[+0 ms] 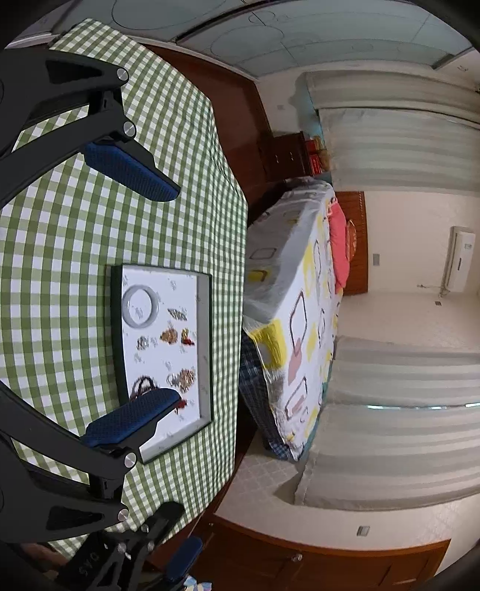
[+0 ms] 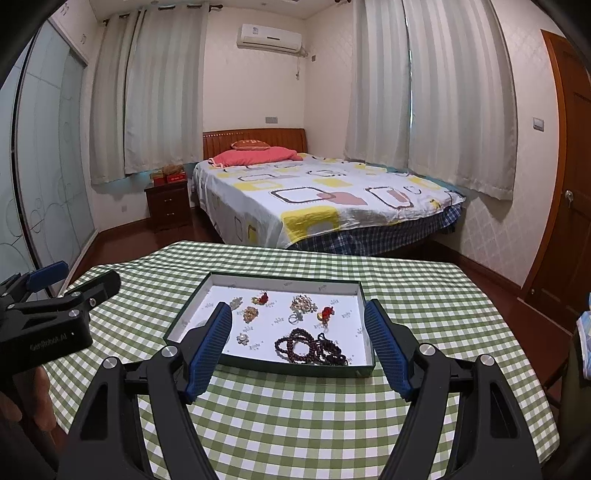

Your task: Organize jewelry

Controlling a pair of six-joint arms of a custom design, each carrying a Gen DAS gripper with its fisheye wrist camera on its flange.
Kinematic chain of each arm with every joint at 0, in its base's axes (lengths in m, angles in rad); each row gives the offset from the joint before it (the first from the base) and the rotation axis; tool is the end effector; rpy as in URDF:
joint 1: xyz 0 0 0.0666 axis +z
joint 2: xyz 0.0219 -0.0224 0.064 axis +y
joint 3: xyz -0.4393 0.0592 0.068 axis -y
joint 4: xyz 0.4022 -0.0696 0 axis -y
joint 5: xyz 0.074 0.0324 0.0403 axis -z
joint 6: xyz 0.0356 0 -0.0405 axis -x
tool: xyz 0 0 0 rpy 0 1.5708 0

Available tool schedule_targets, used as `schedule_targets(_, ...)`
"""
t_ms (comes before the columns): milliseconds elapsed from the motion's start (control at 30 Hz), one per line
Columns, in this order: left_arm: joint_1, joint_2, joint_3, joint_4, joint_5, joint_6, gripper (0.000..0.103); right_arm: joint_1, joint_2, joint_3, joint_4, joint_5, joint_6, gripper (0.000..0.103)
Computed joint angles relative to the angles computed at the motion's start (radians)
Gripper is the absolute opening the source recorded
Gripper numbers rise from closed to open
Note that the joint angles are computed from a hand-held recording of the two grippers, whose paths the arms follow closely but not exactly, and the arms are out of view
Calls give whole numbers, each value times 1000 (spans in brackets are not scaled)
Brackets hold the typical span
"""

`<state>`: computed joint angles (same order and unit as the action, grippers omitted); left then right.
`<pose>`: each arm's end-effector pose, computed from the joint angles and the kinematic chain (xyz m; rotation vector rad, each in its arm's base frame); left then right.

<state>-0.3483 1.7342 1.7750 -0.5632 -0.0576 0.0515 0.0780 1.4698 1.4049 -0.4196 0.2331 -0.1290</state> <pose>0.6183 -0.2227 0.5146 0.2755 2.0792 -0.1815 0.5417 0.0337 0.4977 0.1960 2.0335 -0.1102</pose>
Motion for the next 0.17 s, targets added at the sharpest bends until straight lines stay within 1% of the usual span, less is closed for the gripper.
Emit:
schedule_targets(67,9,18,17,-20,14,6,99,-7,8,4,-5,-5,-9,75)
schedule_targets(167,19,49,45,-57,6,3,99,-25,19,4,-9,-20,-27,76)
